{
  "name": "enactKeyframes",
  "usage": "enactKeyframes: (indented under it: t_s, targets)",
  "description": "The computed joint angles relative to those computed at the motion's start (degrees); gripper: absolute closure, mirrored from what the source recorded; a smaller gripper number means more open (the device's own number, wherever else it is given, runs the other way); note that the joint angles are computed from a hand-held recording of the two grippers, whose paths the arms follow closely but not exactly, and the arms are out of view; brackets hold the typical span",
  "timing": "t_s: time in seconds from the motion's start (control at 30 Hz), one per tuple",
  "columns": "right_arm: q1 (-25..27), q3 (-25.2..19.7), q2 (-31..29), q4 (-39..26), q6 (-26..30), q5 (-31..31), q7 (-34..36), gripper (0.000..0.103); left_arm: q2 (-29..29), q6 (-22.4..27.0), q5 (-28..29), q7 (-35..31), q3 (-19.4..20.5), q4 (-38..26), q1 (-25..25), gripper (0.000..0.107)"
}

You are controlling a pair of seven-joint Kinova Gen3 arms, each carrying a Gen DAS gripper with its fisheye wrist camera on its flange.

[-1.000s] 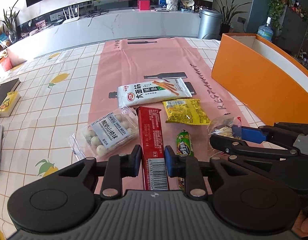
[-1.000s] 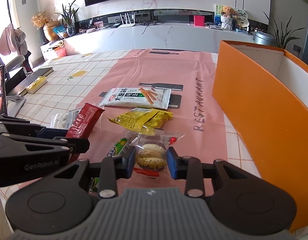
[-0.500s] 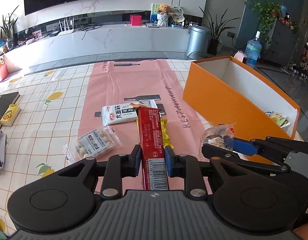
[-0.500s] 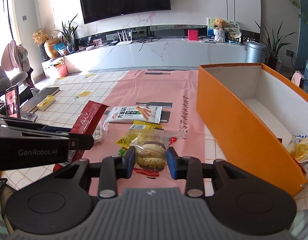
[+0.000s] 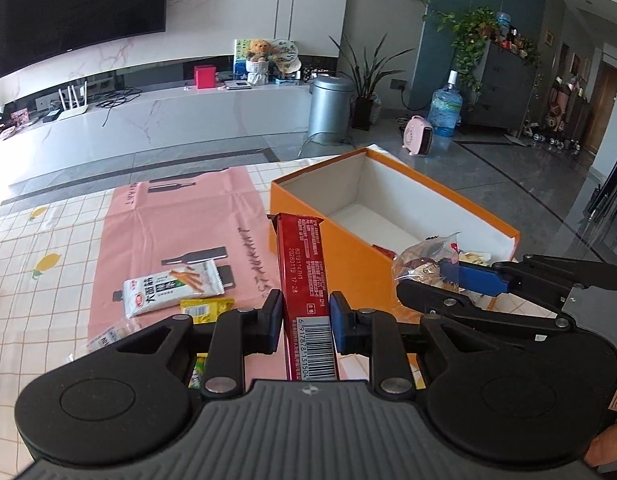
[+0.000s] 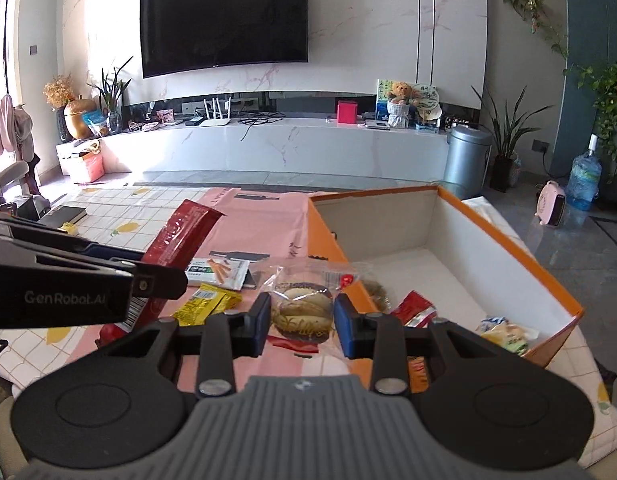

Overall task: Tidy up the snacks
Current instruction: 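Carry the red stick and bread roll packet into the orange box and open both tools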

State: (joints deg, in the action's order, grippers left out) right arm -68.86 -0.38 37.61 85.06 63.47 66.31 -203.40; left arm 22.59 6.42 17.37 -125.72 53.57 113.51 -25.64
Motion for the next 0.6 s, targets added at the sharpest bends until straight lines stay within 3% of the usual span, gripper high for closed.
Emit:
enactKeyframes:
  t_s: [0.17, 0.6]
  targets:
    - [1.37, -0.49, -3.29, 3.49, 2.15, -0.28, 2.14, 0.071, 3.03, 5.42, 0.71, -0.91, -3.57, -6.44, 6.11, 0.080]
    - [16.02, -3.59, -12.59, 12.03, -6.24, -4.27, 8.79, 0.071, 12.24, 23.96, 1.65, -0.25, -21.89, -30.45, 28.34, 0.080]
